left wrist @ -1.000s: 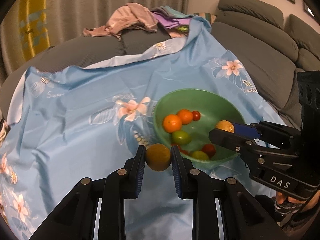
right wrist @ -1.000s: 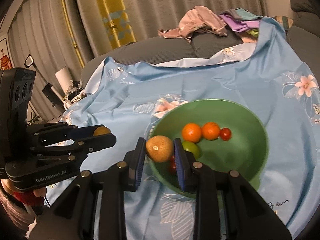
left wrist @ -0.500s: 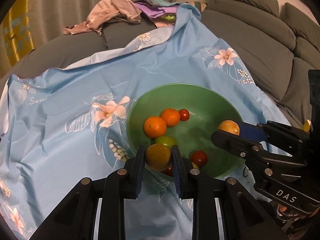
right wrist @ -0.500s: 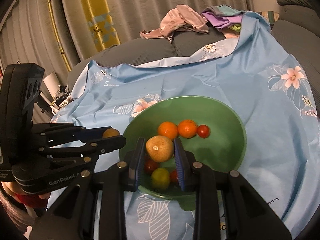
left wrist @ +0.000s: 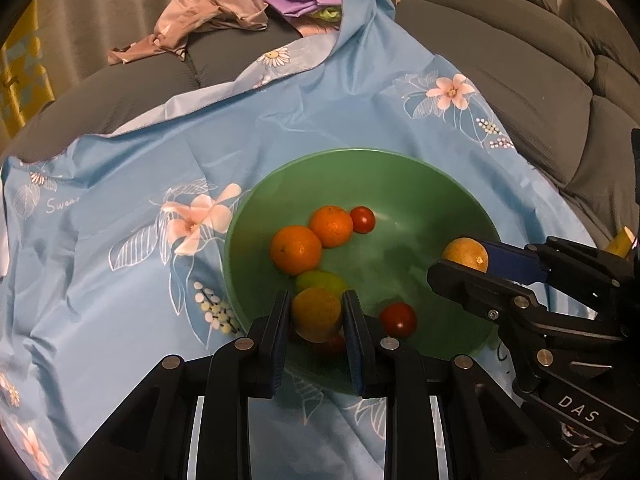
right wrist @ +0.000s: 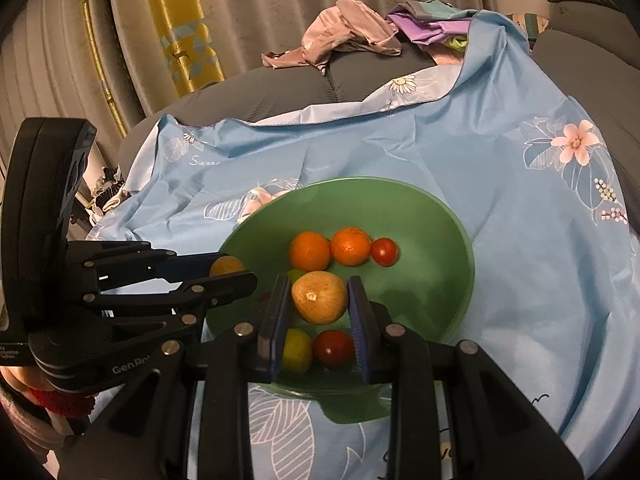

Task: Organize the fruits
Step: 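Open both tools to release the yellow fruits into the green bowl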

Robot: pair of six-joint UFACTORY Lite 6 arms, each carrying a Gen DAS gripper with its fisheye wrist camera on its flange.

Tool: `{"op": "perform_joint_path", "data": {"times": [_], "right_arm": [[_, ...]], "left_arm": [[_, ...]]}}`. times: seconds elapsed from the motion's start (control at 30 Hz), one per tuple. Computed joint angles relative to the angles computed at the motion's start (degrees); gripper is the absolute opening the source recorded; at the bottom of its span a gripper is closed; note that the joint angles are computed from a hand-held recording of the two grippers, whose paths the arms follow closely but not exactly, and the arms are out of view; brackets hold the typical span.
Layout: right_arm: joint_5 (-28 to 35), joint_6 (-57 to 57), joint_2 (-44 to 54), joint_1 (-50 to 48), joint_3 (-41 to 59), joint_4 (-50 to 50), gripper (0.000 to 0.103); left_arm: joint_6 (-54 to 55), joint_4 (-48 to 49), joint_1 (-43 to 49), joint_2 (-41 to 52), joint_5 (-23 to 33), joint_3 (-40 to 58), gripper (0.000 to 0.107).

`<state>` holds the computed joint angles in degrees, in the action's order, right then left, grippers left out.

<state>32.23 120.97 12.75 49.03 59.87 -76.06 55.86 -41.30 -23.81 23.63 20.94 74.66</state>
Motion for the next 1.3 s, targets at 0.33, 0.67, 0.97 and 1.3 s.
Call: {"op": "perform_joint_path", "data": {"times": [0.33,0.67,0.97,1.3], "right_arm": [[-0.40,-2.81,-0.61,-1.93,-1.24,2.84,0.030],[0.34,-4.22,0.37,-2.18,-0.80,3.78,0.030],[1.18,-5.69,0.57,-2.22,-0.31,4.94,0.031],[1.68,-5.00,0.25,-1.93,-0.67,4.81,0.031]], "left_arm": [[-11.52,12.17,-3.33,3.22,-1.44,3.26,0.025],[-23.77,24.57,-5.68,5.93,-2.01,5.66,0.025],[-26.05,26.55,-6.17,6.34,-1.40,6.37,0.025],[-25.92,26.06,-5.91,5.95,-0.91,6.42,0.025]]}}
